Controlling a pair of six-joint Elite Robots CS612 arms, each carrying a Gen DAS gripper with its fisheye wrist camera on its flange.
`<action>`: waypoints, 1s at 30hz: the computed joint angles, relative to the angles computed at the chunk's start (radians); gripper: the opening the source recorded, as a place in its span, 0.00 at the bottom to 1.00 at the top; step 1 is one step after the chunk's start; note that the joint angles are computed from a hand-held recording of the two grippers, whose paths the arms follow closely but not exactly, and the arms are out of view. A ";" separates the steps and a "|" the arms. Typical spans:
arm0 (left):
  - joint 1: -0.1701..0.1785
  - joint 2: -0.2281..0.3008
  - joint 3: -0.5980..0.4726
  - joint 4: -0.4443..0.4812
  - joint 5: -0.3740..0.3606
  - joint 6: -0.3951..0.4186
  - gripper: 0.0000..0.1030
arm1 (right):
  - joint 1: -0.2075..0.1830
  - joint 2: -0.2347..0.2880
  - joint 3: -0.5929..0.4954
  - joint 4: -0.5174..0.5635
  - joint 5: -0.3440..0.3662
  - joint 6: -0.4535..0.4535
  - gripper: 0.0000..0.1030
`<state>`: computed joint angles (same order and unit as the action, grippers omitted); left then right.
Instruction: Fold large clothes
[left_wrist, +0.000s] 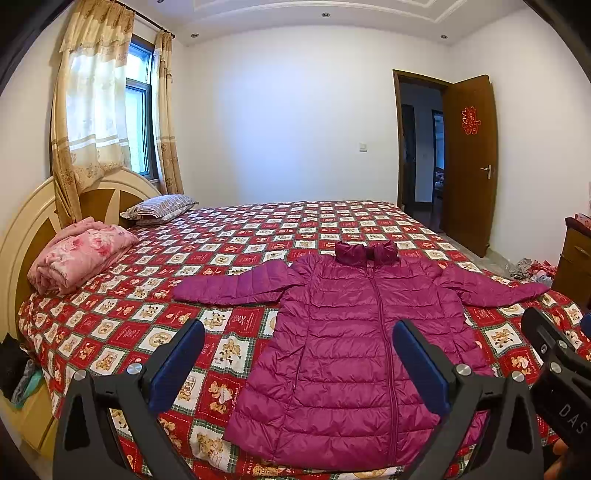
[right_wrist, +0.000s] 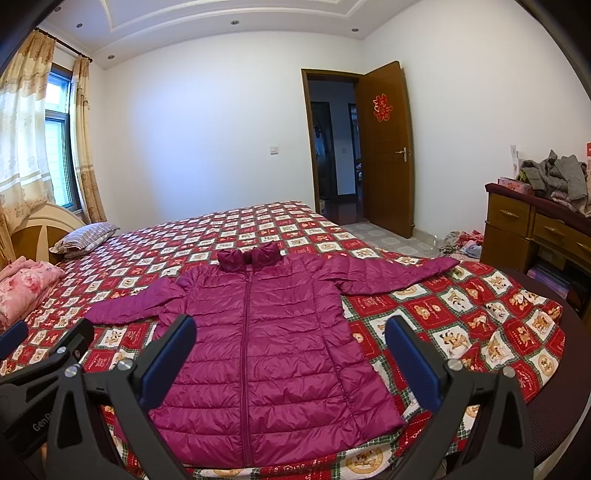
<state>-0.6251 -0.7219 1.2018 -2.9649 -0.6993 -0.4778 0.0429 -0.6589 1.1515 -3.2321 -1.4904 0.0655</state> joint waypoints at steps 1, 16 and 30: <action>0.000 0.000 0.000 0.001 -0.001 -0.001 0.99 | -0.001 0.000 0.000 0.000 0.000 -0.001 1.00; 0.000 -0.001 0.000 0.000 -0.005 -0.004 0.99 | -0.002 -0.001 -0.001 0.009 0.002 0.002 1.00; 0.001 -0.007 0.008 0.000 -0.012 -0.008 0.99 | -0.001 -0.002 -0.001 0.014 0.001 0.002 1.00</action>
<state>-0.6243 -0.7286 1.2102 -2.9647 -0.7108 -0.4859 0.0423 -0.6611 1.1505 -3.2185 -1.4895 0.0679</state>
